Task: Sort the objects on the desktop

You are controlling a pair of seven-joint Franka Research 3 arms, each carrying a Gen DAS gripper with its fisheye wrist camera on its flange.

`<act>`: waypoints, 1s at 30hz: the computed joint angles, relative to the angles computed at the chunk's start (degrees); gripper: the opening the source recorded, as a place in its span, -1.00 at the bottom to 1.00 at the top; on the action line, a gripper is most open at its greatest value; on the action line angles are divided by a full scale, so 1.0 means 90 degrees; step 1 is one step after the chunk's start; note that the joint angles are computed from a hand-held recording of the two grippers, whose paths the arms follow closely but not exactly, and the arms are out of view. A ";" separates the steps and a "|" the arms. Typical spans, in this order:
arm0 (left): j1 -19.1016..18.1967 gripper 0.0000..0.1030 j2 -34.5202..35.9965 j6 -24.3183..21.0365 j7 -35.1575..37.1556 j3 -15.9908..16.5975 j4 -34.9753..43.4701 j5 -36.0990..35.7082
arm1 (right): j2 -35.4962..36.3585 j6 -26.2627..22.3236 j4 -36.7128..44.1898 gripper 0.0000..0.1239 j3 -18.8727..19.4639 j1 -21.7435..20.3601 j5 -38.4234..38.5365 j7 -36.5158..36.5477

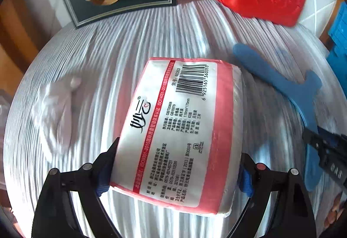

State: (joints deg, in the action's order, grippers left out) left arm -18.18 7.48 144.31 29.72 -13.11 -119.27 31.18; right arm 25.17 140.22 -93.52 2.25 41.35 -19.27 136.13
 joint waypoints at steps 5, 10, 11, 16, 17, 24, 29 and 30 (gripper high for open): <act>-0.0368 0.75 -0.0677 -0.0271 -0.1168 -0.0313 -0.0787 0.0315 | -0.1634 0.0068 -0.2180 -0.47 0.0351 0.0041 -0.0184 0.0337; -0.0710 0.75 -0.0904 -0.0675 -0.2416 -0.0699 -0.0938 0.0343 | -0.2759 0.0376 -0.3640 -0.35 0.0806 -0.0315 -0.0203 0.0239; -0.0814 0.76 -0.0829 -0.0947 -0.2752 -0.0786 -0.0812 0.0502 | -0.2879 0.0472 -0.3800 -0.31 0.0853 -0.0422 -0.0135 0.0122; -0.1276 0.78 -0.0423 -0.1931 -0.3801 -0.0907 -0.0307 0.1133 | -0.3108 0.1126 -0.4152 -0.16 0.1080 -0.0904 -0.0133 -0.0308; -0.1344 0.79 -0.0362 -0.2073 -0.3919 -0.0897 -0.0228 0.1196 | -0.3104 0.1301 -0.4190 -0.14 0.1093 -0.0966 -0.0127 -0.0404; -0.1539 0.79 -0.0300 -0.2342 -0.4195 -0.0830 -0.0134 0.1336 | -0.2491 0.1746 -0.3828 0.02 0.1036 -0.0972 -0.1156 0.0172; -0.1608 0.74 -0.0536 -0.2501 -0.4368 -0.0854 -0.0231 0.1360 | -0.2413 0.1856 -0.3710 -0.22 0.0832 -0.0781 -0.2431 0.1271; -0.1609 0.74 -0.0672 -0.2462 -0.4400 -0.0876 -0.0312 0.1369 | -0.2476 0.1918 -0.3756 -0.23 0.0824 -0.0777 -0.2547 0.1425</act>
